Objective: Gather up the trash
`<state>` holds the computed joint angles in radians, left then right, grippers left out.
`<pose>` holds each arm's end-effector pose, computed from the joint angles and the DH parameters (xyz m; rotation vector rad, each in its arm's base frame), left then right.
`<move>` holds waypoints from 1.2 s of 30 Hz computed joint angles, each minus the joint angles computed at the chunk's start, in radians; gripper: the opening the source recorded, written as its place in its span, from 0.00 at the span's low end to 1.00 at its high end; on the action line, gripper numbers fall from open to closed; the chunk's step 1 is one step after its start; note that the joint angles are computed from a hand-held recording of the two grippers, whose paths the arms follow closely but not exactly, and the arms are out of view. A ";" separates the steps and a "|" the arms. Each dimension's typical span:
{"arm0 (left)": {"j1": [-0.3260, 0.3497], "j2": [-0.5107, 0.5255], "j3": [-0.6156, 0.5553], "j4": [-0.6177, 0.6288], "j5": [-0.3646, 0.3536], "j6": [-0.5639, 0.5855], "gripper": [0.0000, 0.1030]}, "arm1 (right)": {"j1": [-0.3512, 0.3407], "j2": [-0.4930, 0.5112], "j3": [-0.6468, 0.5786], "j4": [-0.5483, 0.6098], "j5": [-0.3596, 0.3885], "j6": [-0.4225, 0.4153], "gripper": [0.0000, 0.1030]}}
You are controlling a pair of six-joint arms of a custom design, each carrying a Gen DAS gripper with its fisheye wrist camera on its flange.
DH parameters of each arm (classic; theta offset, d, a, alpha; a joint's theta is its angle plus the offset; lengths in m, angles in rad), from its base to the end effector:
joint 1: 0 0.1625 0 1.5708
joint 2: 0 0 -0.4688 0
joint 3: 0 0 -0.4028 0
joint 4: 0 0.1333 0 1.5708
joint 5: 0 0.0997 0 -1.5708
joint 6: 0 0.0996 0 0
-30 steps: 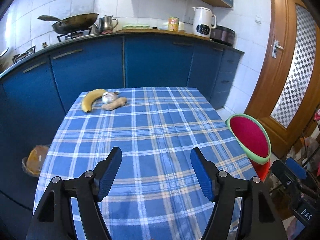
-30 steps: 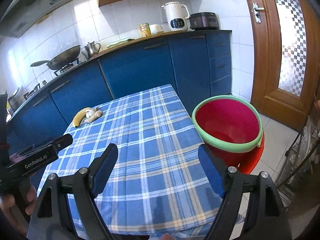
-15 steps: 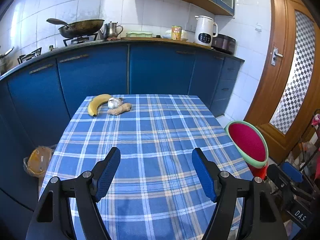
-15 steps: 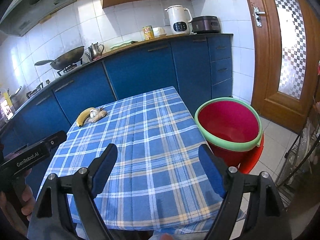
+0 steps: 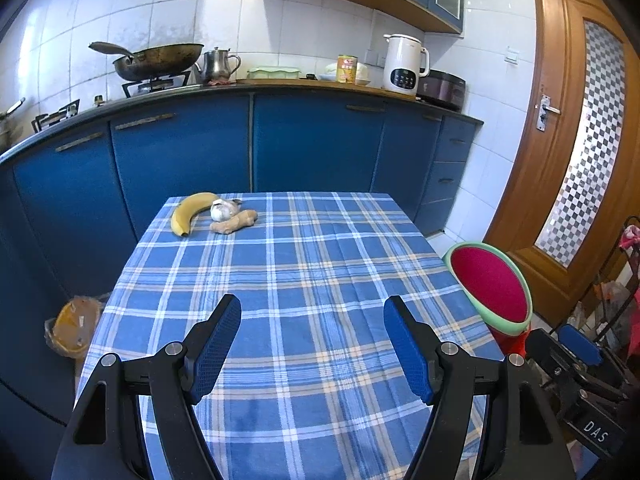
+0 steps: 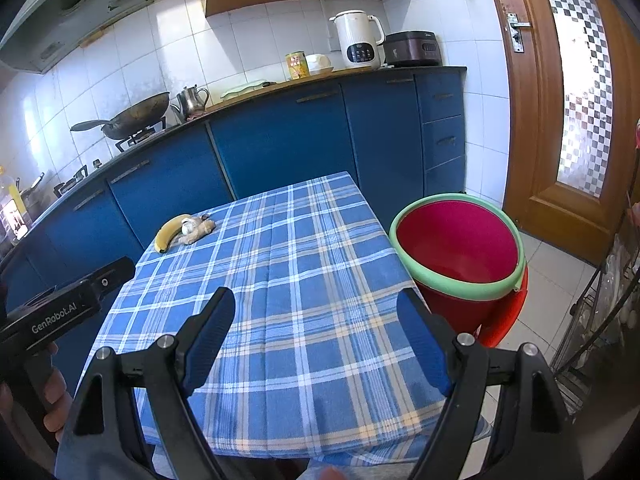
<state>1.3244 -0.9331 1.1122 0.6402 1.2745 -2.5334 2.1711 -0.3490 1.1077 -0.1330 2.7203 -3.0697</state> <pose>-0.0054 -0.6871 0.3297 0.9278 2.4029 -0.9288 0.4346 -0.5598 -0.0590 -0.1142 -2.0549 1.3602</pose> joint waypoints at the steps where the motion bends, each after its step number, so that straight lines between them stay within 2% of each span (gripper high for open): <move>1: 0.000 0.001 -0.001 0.003 0.000 -0.002 0.73 | -0.001 -0.001 0.000 -0.002 -0.001 -0.002 0.80; 36: 0.002 0.008 -0.003 0.006 -0.011 -0.008 0.73 | -0.003 0.001 0.007 0.024 -0.004 0.032 0.80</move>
